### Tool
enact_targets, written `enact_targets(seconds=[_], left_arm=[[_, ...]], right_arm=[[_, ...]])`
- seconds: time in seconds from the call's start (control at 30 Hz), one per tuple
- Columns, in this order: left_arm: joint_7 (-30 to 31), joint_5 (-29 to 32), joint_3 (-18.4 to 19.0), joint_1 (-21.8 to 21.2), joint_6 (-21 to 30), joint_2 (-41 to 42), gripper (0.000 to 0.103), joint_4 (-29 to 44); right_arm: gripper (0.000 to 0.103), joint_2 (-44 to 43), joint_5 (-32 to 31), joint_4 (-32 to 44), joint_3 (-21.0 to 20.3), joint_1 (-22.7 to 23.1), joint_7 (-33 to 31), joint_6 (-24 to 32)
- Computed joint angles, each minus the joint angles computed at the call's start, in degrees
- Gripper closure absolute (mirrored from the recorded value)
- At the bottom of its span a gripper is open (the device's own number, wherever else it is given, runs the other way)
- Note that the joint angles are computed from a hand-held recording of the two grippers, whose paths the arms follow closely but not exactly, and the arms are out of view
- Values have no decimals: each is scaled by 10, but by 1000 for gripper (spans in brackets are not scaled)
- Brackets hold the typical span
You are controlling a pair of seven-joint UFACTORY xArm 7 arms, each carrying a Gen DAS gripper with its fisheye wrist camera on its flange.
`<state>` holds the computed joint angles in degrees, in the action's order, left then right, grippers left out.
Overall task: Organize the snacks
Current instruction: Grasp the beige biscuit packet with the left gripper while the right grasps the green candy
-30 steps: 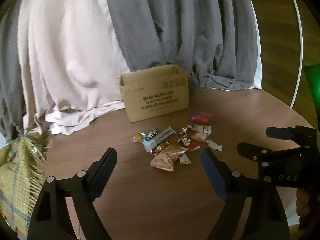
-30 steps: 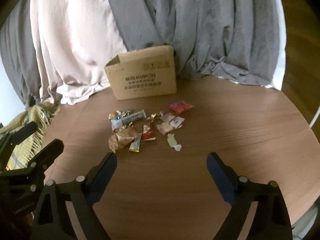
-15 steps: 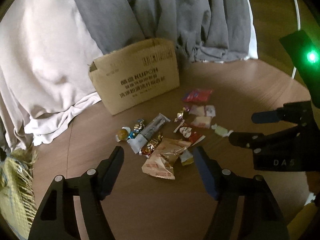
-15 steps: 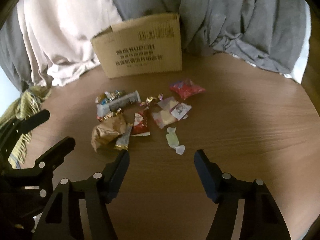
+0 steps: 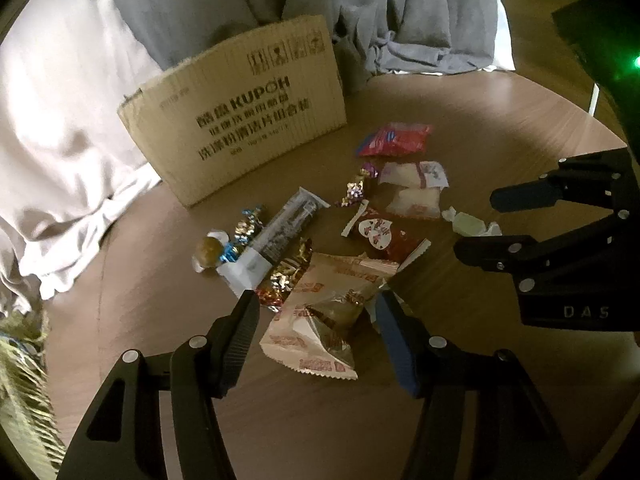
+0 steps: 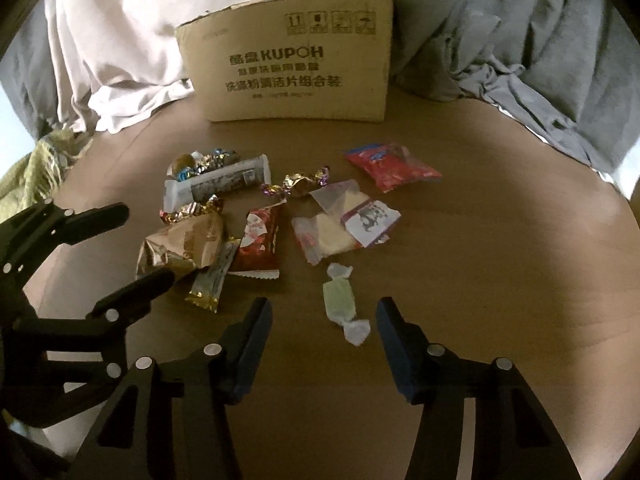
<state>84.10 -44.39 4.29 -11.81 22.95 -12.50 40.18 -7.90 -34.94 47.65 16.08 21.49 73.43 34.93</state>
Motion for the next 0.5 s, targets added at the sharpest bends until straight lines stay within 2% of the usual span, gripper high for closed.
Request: enact_targets(seconds=[0.1, 0.2, 0.3, 0.37, 0.5], left_arm=[[-33, 20, -6, 9, 23, 16, 44, 15], [-54, 28, -11, 18, 34, 28, 47, 25], [-74, 31, -18, 24, 40, 37, 50, 32], [-82, 31, -21, 28, 43, 41, 57, 37], [-86, 23, -24, 31, 45, 40, 63, 37]], right_arm=[[48, 7, 7, -6, -9, -5, -5, -29], [56, 17, 14, -6, -14, -9, -8, -40], [56, 25, 24, -5, -20, -9, -19, -47], [61, 28, 14, -3, -20, -10, -15, -50], [79, 30, 11, -3, -22, -9, -14, -56]])
